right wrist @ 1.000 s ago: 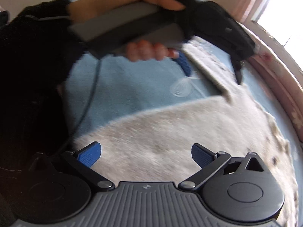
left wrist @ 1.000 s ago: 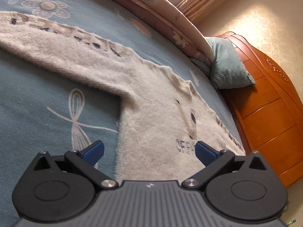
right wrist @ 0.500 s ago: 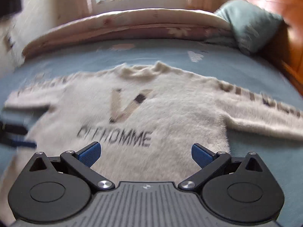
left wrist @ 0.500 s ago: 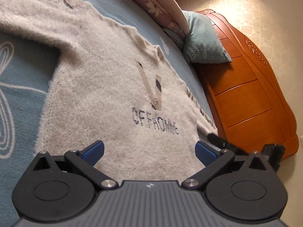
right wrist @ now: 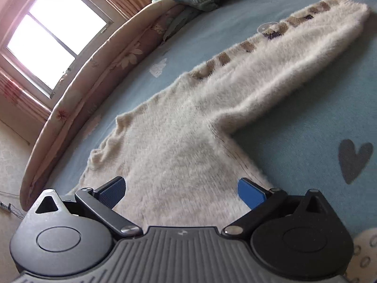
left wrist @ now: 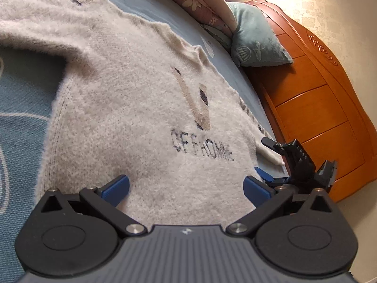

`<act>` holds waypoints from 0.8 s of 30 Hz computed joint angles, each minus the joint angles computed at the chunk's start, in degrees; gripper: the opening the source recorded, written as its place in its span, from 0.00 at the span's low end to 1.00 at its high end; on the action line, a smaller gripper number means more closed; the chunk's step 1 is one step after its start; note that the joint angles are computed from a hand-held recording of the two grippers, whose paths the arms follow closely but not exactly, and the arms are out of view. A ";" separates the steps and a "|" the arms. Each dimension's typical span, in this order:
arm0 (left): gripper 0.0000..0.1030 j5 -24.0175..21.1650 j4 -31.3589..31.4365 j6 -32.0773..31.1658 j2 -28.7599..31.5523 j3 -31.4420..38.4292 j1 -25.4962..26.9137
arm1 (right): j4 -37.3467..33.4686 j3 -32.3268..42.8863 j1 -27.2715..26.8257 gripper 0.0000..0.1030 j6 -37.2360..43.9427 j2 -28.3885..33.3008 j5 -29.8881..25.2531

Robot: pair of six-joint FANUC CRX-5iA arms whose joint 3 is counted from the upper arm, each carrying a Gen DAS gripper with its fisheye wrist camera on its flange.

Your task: Fold clothes

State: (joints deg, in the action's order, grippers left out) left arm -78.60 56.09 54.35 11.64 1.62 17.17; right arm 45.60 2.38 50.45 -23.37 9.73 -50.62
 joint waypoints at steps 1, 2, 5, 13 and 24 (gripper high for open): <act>0.99 0.00 -1.05 -0.45 -0.28 0.32 -0.10 | -1.99 1.64 1.12 1.00 2.22 0.20 -2.82; 0.99 0.05 -2.03 -0.90 -0.59 0.58 -0.22 | -2.86 2.75 2.32 1.00 3.69 0.32 -5.72; 0.99 0.68 -3.27 -1.85 -1.45 0.33 -0.39 | -5.89 3.50 5.40 1.00 6.02 -0.70 -11.17; 0.99 0.50 -1.39 -2.55 -1.56 -1.06 0.27 | -4.46 -4.40 13.27 1.00 -0.45 -7.53 -14.89; 0.99 1.58 -2.23 -2.94 -2.35 -1.56 -0.20 | -10.19 -1.41 20.97 1.00 -1.01 -8.84 -24.40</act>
